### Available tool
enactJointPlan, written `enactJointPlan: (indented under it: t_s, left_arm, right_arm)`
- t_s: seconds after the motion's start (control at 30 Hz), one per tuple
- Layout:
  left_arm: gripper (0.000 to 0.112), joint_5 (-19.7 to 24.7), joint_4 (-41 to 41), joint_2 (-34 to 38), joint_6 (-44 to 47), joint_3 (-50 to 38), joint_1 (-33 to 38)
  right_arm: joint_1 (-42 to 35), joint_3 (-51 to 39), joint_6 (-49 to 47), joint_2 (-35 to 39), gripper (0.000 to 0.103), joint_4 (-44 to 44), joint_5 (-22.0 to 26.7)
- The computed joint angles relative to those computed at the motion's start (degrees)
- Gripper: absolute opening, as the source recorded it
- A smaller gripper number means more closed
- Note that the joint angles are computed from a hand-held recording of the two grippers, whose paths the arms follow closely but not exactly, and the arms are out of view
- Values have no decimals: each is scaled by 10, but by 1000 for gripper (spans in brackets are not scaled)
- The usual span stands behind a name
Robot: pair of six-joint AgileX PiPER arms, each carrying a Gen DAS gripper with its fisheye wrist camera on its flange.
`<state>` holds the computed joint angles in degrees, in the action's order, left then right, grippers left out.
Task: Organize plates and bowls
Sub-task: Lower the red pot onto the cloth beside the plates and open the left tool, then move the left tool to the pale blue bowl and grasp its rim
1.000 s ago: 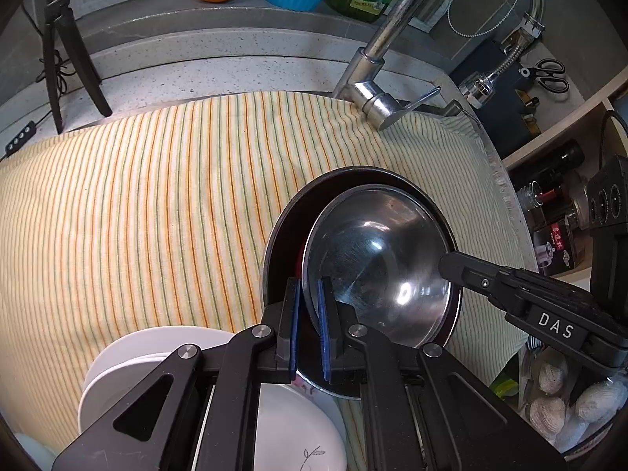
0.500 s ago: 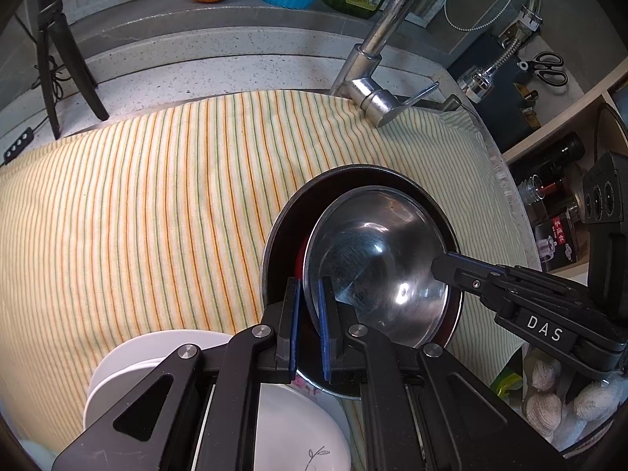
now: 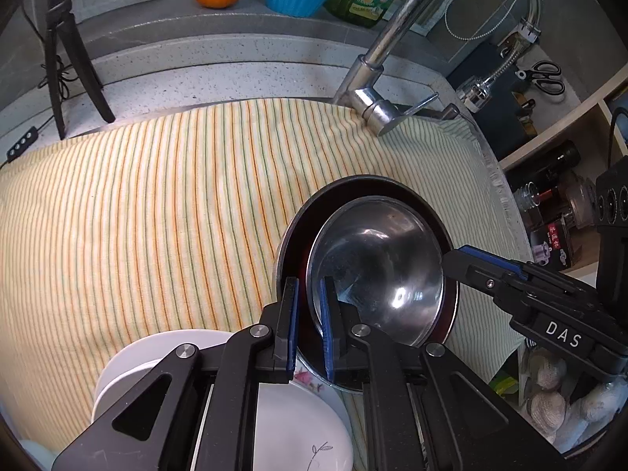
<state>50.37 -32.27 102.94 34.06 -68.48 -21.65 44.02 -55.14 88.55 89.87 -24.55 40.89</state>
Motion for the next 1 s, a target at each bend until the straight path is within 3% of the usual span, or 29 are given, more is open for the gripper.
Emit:
enactJointPlan:
  t_s: [0.3,0.5,0.73,1.0]
  left_arm:
    - [9,39,-53,-63,47,17,49]
    - [9,80,-109,-123,96,46,121]
    - [9,131,-142,-168,139,61,252]
    - [9,177,-131,-168,168,48,437]
  right_arm:
    - [45,-11,74,-33,20,-58,36]
    - [87,-55,101,-25,20,-96,62]
    - [113,-139,65,21,20,-103,57]
    - [119,-268,-47,113,20,-42,25]
